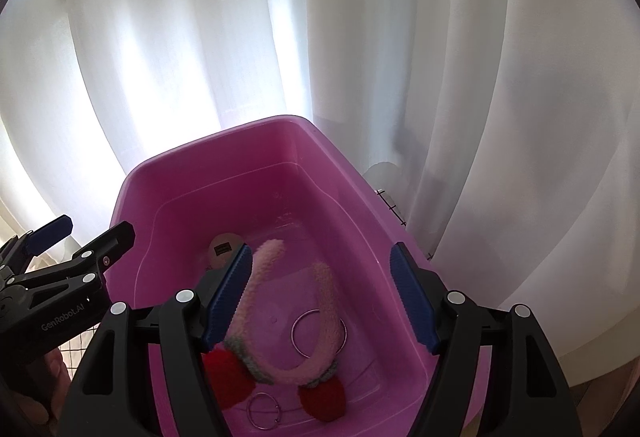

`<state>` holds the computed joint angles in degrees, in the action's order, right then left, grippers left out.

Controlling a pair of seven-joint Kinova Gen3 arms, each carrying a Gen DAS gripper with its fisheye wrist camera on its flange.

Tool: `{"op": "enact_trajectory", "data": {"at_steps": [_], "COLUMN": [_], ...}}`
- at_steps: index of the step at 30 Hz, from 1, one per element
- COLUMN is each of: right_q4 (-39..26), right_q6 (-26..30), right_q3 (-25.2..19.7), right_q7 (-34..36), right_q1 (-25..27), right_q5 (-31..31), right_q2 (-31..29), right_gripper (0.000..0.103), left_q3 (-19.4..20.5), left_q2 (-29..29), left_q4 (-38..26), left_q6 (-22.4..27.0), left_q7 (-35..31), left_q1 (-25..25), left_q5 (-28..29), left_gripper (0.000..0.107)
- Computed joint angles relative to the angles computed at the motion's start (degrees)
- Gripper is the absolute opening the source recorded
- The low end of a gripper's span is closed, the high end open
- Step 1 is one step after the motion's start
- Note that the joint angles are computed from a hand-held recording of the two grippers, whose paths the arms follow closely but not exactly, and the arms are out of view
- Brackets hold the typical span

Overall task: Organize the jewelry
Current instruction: 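Open both grippers to drop the bangle and headband into the tub, then move both grippers back over the table toward the watch and lanyard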

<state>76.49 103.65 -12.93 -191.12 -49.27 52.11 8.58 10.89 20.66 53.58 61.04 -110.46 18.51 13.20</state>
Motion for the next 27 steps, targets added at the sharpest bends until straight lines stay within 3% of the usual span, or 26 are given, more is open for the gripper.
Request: {"op": "enact_trajectory", "data": {"at_steps": [9, 16, 27], "right_q4": [-3.97, -7.03, -20.77], "right_q6": [2.1, -0.22, -5.22], "right_q3": [0.37, 1.41, 7.47], "right_q7": [-0.25, -0.03, 10.84], "right_q1": [-3.7, -7.0, -12.0], "right_q5": [2.39, 4.39, 5.97], "right_q2": [2.83, 5.26, 14.54], "right_gripper": [0.068, 0.068, 0.068], "left_q3": [-0.09, -0.78, -3.87], "left_q2": [-2.04, -3.93, -3.84], "left_q4": [1.17, 3.44, 3.96], "left_q6": [0.65, 2.31, 5.33], "left_q7": [-1.42, -4.13, -6.92], "left_q1": [-3.96, -10.23, -21.84], "left_q5": [3.48, 8.64, 14.95], "left_gripper": [0.094, 0.095, 0.097]}}
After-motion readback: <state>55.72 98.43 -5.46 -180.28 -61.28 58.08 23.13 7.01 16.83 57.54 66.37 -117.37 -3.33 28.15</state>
